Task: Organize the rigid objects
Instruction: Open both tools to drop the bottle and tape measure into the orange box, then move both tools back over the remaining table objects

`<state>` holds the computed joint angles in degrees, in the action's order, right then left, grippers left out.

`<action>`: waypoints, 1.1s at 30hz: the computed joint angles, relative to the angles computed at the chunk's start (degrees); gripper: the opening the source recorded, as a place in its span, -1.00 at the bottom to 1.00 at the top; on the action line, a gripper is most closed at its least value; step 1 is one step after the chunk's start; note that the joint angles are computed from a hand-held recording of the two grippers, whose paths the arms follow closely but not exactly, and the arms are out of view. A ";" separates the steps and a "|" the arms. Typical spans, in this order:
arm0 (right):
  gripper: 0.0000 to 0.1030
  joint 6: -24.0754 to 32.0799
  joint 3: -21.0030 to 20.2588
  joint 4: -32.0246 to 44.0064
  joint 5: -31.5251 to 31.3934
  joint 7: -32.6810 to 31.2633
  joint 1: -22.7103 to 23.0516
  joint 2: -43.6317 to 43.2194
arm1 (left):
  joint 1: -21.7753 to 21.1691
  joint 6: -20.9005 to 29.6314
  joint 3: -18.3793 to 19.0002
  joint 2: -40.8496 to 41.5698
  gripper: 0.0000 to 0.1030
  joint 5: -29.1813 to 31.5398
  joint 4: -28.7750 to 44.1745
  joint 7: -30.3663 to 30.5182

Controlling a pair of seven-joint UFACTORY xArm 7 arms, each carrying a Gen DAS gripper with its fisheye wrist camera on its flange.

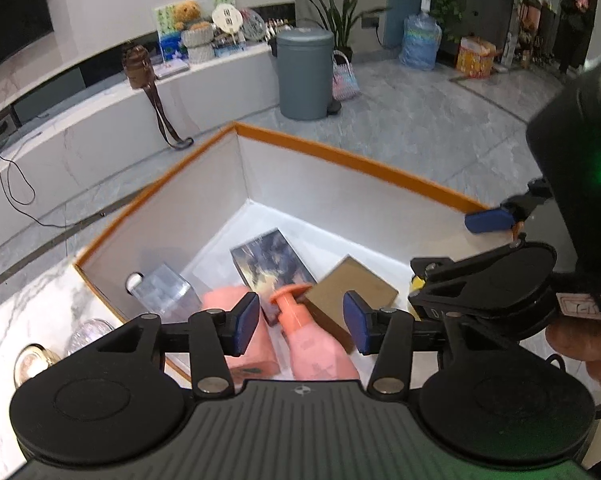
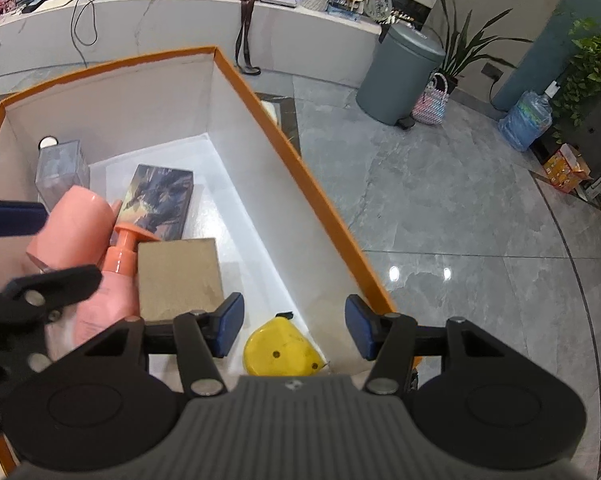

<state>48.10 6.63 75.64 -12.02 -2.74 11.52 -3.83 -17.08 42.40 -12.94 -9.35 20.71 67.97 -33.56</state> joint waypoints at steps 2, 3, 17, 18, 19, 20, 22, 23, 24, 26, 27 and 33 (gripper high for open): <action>0.10 -0.72 -0.03 -0.09 -0.14 0.68 -0.07 -0.15 | 0.45 -1.55 0.35 -1.27 0.13 0.26 -0.95 -0.78; 0.10 -1.03 -0.03 -0.11 -0.02 0.95 -0.07 -0.19 | 0.79 -2.44 0.48 -1.96 0.16 0.36 -1.47 -1.18; 0.11 -6.95 1.17 -2.36 -3.31 3.98 0.72 -2.06 | 7.63 -14.46 1.60 -16.63 0.35 -5.04 -17.34 -3.31; 0.11 -7.15 1.34 -2.49 -3.29 3.65 0.91 -2.16 | 7.89 -14.78 1.95 -17.48 0.35 -6.05 -18.45 -3.07; 0.11 -7.40 1.45 -2.66 -3.33 3.37 1.06 -2.31 | 8.23 -15.08 2.24 -18.21 0.35 -6.92 -19.36 -2.85; 0.11 -7.74 1.67 -2.89 -3.63 3.24 1.24 -2.47 | 8.71 -15.49 2.49 -19.02 0.35 -7.61 -20.45 -2.74; 0.11 -8.82 2.08 -3.60 -4.42 3.15 1.56 -2.99 | 9.81 -15.56 2.50 -20.41 0.35 -8.49 -22.04 -2.64; 0.11 -9.47 2.22 -4.02 -4.45 2.85 1.76 -3.29 | 10.11 -15.39 2.78 -21.12 0.35 -9.11 -22.80 -2.37; 0.11 -9.96 2.41 -4.35 -4.52 2.75 1.95 -3.57 | 10.32 -15.35 3.07 -21.74 0.35 -9.73 -23.52 -2.02; 0.11 -11.96 2.79 -5.51 -5.27 2.67 2.21 -4.38 | 10.66 -15.06 3.53 -23.58 0.36 -10.72 -25.29 -1.19; 0.11 -13.35 2.96 -6.18 -5.63 2.58 2.31 -4.79 | 10.70 -14.89 3.73 -24.53 0.38 -11.22 -26.27 -0.69; 0.21 -19.02 3.97 -8.77 -6.29 3.37 2.41 -6.98 | 11.58 -12.91 3.60 -33.28 0.44 -12.87 -34.62 1.24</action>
